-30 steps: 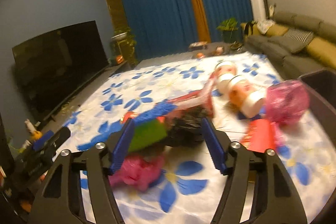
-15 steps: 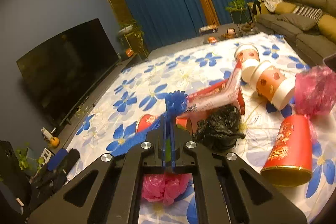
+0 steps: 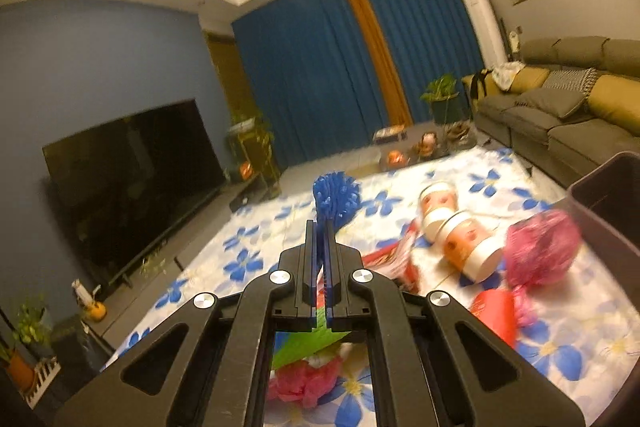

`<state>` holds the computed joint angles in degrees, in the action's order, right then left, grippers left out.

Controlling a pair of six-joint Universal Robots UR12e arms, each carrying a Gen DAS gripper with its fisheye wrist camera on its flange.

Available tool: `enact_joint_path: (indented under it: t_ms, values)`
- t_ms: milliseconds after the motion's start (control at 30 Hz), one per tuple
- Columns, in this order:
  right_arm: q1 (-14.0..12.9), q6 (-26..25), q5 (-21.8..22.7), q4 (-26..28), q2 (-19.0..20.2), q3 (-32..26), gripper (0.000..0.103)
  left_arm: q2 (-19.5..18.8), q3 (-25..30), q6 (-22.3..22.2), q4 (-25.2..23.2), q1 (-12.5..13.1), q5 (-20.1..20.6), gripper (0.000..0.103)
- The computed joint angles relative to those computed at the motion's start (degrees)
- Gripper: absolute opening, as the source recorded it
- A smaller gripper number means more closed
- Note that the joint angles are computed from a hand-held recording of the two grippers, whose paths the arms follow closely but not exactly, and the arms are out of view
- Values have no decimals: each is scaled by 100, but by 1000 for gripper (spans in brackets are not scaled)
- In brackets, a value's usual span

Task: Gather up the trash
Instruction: 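Grasp the blue foam mesh with the right tool while the left tool grasps the green foam mesh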

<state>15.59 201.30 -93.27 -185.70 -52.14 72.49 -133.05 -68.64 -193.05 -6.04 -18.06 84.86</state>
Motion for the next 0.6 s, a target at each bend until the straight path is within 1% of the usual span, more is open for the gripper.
enact_joint_path:
  t_ms: [100,233,367,467,600]
  values:
    - [-24,-2,-173,-272,-130,225,4,-35,57,61,-124,-14,-141,88]
    - [-58,2,-300,-475,-287,525,4,-106,189,52,-322,-14,-323,84]
    - [-61,-44,-397,-490,-344,675,4,-174,338,121,-550,-13,-372,76]
    - [-61,-69,-424,-473,-363,746,4,-221,460,134,-805,4,-447,70]
    - [-77,-26,-372,-433,-381,810,4,-270,566,61,-1069,78,-728,67]
